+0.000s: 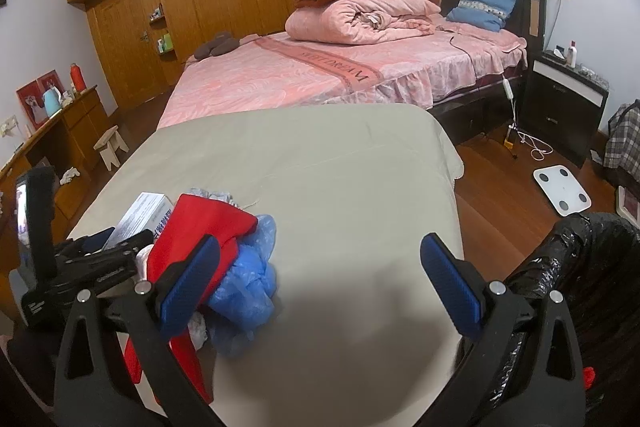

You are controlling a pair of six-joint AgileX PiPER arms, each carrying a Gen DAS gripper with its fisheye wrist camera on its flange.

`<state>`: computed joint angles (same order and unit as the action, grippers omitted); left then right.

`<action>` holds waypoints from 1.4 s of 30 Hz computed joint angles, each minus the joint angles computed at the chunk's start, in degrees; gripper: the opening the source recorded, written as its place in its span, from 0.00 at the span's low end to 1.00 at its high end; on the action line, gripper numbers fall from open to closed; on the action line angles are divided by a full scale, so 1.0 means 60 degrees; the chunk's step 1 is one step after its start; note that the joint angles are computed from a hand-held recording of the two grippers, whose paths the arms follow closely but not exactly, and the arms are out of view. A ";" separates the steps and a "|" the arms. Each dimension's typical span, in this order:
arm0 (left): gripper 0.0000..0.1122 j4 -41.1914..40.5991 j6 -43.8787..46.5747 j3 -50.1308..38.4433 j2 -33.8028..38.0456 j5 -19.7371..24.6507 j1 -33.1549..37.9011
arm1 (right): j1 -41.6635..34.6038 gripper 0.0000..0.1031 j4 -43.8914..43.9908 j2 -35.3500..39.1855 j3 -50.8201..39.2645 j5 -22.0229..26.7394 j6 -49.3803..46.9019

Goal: Collect trash
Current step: 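Grasp the white printed medicine box with the left tool while the right tool grasps the red glove, then carry the white box and red glove over the black bin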

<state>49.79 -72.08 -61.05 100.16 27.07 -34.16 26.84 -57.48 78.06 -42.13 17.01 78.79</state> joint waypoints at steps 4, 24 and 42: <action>0.57 -0.0790 0.0711 -0.0098 0.0147 -0.0167 0.0178 | 0.0023 0.95 0.0117 -0.0095 -0.0013 0.0065 -0.0145; 0.50 0.0990 -0.1222 0.1467 -0.2050 0.0110 -0.0133 | 0.1304 0.70 0.1384 0.0841 -0.0898 -0.0096 -0.1259; 0.50 0.0904 -0.1096 0.1693 -0.2614 0.0432 -0.0424 | 0.1315 0.08 0.5060 0.1033 -0.1076 -0.0729 -0.5315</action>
<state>55.21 -78.65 -50.89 84.48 29.66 -36.71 34.73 -27.12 84.26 -48.59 12.63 46.90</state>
